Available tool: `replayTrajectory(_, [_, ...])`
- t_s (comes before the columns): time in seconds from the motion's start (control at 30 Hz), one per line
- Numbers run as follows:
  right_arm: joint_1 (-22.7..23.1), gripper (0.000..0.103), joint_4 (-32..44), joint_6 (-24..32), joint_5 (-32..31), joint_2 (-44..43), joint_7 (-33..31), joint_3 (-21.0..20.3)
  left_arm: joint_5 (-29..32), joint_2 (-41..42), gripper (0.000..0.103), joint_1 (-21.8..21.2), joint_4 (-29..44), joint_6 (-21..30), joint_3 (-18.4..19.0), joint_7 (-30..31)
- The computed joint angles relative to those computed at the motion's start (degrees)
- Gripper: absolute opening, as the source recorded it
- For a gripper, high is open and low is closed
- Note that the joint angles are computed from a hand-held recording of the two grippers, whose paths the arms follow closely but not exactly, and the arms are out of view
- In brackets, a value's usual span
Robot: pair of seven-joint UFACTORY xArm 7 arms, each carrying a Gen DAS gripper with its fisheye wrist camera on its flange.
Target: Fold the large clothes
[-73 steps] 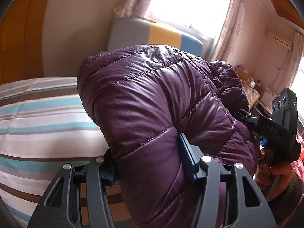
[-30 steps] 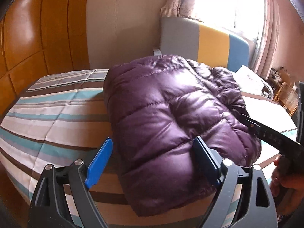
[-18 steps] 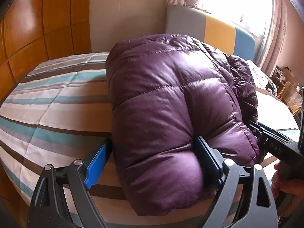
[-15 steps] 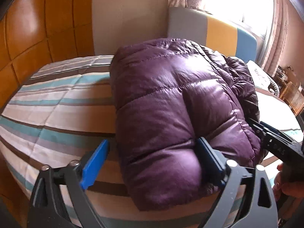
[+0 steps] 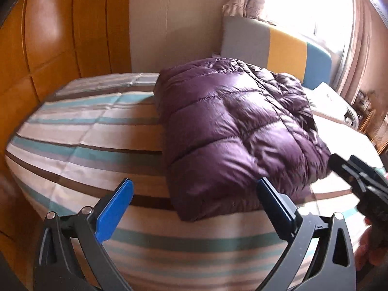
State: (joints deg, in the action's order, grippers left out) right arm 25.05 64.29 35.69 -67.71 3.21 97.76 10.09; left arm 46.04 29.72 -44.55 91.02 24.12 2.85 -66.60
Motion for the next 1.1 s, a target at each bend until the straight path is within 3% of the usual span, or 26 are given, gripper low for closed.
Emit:
replayTrajectory(0.07, [0.8, 0.095, -1.5, 2.6, 0.3, -1.9, 0.4, 0.9, 3.8, -1.8, 0.101, -2.5, -1.7, 2.2, 1.6, -2.9])
replayTrajectory(0.27, [0.7, 0.099, -6.1, 6.3, 0.3, -7.1, 2.2, 3.7, 11.9, -7.2, 0.101, -3.4, -7.2, 4.4, 0.0, -11.7])
replayTrajectory(0.43, [0.6, 0.099, -7.7, 10.2, 1.4, -9.3, 2.1, 6.4, 21.1, -11.1, 0.101, -4.7, -10.2, 9.7, -1.3, -19.8])
replayTrajectory(0.8, [0.7, 0.099, -6.9, 11.6, 2.0, -8.7, 1.0, 7.1, 24.5, -13.7, 0.101, 1.0, -12.6, 10.5, -8.9, -22.2])
replayTrajectory(1.1, [0.5, 0.099, -7.3, 11.5, 2.0, -9.6, 1.1, 7.2, 25.7, -13.4, 0.101, 2.1, -12.4, 11.4, -10.5, -23.0])
